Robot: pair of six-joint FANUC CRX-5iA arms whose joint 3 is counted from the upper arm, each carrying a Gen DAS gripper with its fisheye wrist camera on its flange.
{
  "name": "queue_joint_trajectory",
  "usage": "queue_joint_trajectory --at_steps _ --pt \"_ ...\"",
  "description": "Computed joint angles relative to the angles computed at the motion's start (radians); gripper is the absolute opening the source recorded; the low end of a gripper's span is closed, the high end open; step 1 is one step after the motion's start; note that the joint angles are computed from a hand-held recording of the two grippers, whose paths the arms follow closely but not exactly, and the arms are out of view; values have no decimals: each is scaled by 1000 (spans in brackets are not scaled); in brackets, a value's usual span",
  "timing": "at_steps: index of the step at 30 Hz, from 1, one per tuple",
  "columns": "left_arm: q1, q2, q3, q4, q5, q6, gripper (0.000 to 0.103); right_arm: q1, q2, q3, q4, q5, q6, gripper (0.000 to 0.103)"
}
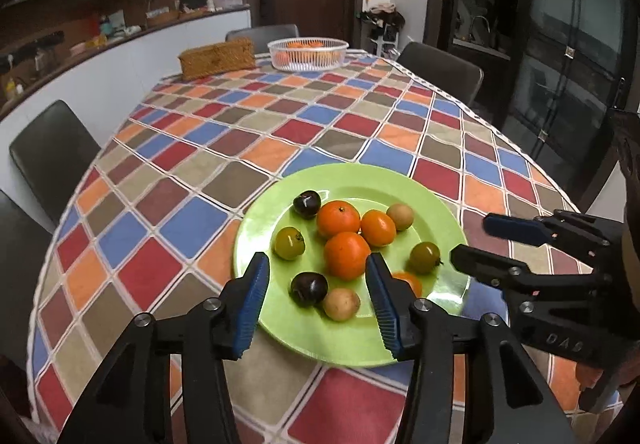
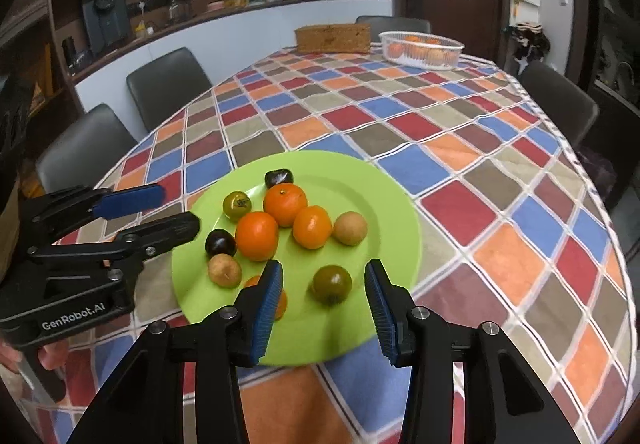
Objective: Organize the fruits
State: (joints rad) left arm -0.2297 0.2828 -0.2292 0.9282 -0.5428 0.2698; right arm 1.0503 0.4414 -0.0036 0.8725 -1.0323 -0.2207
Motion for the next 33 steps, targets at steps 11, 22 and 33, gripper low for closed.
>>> queue_joint_trajectory --at_steps 11,22,33 --pt "-39 -237 -250 237 162 -209 76 115 -46 -12 69 -184 -99 66" --pt "-70 -432 -442 407 217 -323 94 250 -59 8 81 -390 -181 84" --pt "-43 -589 -557 387 193 -263 96 341 -60 17 78 -476 -216 86"
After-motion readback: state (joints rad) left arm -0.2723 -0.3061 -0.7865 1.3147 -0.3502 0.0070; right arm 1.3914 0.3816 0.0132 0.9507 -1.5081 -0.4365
